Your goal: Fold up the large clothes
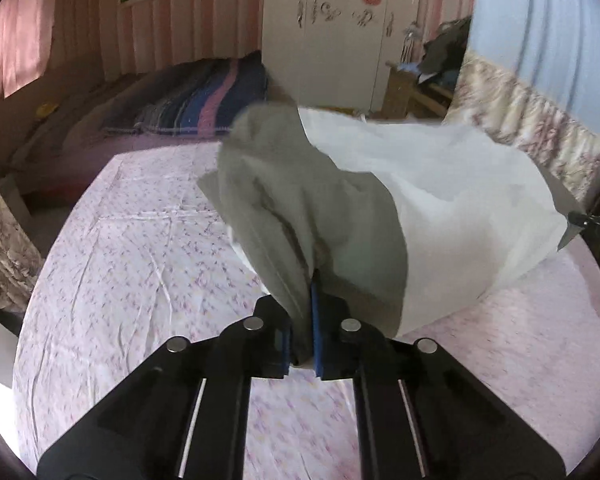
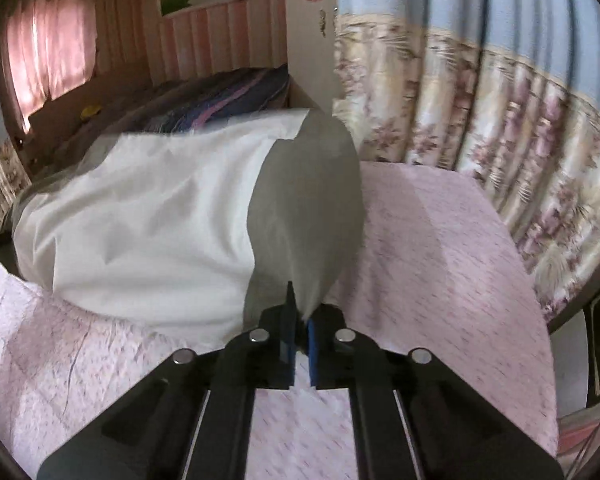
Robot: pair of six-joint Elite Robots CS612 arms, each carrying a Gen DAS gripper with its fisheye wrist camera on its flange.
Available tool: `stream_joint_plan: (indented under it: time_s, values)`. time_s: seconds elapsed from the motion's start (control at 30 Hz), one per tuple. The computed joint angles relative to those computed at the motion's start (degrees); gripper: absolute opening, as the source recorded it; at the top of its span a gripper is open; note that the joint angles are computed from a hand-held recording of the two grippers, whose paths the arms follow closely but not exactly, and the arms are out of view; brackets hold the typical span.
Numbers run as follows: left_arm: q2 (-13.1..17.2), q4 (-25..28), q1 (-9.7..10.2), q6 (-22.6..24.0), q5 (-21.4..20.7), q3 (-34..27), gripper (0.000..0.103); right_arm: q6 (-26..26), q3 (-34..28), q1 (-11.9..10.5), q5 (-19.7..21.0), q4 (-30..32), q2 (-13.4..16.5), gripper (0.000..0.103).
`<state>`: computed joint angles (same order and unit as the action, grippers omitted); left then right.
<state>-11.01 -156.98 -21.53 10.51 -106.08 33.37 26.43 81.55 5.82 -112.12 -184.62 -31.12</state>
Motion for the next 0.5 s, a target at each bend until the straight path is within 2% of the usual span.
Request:
stream_joint_plan:
  time_s: [0.03, 0.07, 0.1, 0.13, 0.17, 0.2, 0.23, 0.27, 0.33, 0.4, 0.5]
  values:
    - [-0.7, -0.6, 0.18, -1.1, -0.5, 1.5, 0.006, 0.2, 1.1, 0.1, 0.0, -1.4, -0.4, 0.004]
    - [-1.2, 0.2, 0.33, -2.0, -0.5, 2.5, 0.007, 0.2, 1.6, 0.1, 0.1, -2.0, -0.5, 0.011]
    - [-1.3, 0.8, 0.23, -2.3, 1.2, 2.9, 0.011, 0.3, 2.0, 0.1, 0.1, -1.1, -0.7, 0.027]
    - [-1.4, 0.8, -0.02, -2.4, 4.7, 3.7, 0.017, 1.3, 2.0, -0.1, -0.4, 2.3, -1.0, 0.045]
    - [-1.0, 1.7, 0.03, -2.5, 5.8, 3.1, 0.021, 2.5, 2.2, -0.1, -2.2, 3.8, -1.2, 0.075]
    - [-1.1, 1.4, 0.09, -3.3, 7.2, 3.6, 0.032, 4.4, 3.2, 0.3, -5.4, 2.9, -1.8, 0.076]
    - [-1.5, 0.1, 0.16, -4.2, 7.8, 4.4, 0.048, 5.2, 4.1, 0.5, -6.7, 1.1, -2.2, 0.077]
    - [-2.0, -2.2, 0.30, -5.8, 8.4, 5.4, 0.054, 5.5, 4.8, 0.8, -7.7, -0.7, -2.6, 0.083]
    - [-3.7, -8.9, 0.21, -9.5, 11.7, 8.2, 0.084, 4.6, 4.7, 1.4, -9.4, -4.5, -2.8, 0.091]
    - [-4.8, -12.9, -0.33, -10.8, 12.8, 9.2, 0.097, 3.7, 3.1, 1.7, -8.6, -5.5, -2.5, 0.096]
    - [-4.7, -13.6, -1.78, -9.6, 12.6, 7.3, 0.100, 4.1, -1.3, 1.9, -6.1, -5.4, -1.1, 0.101]
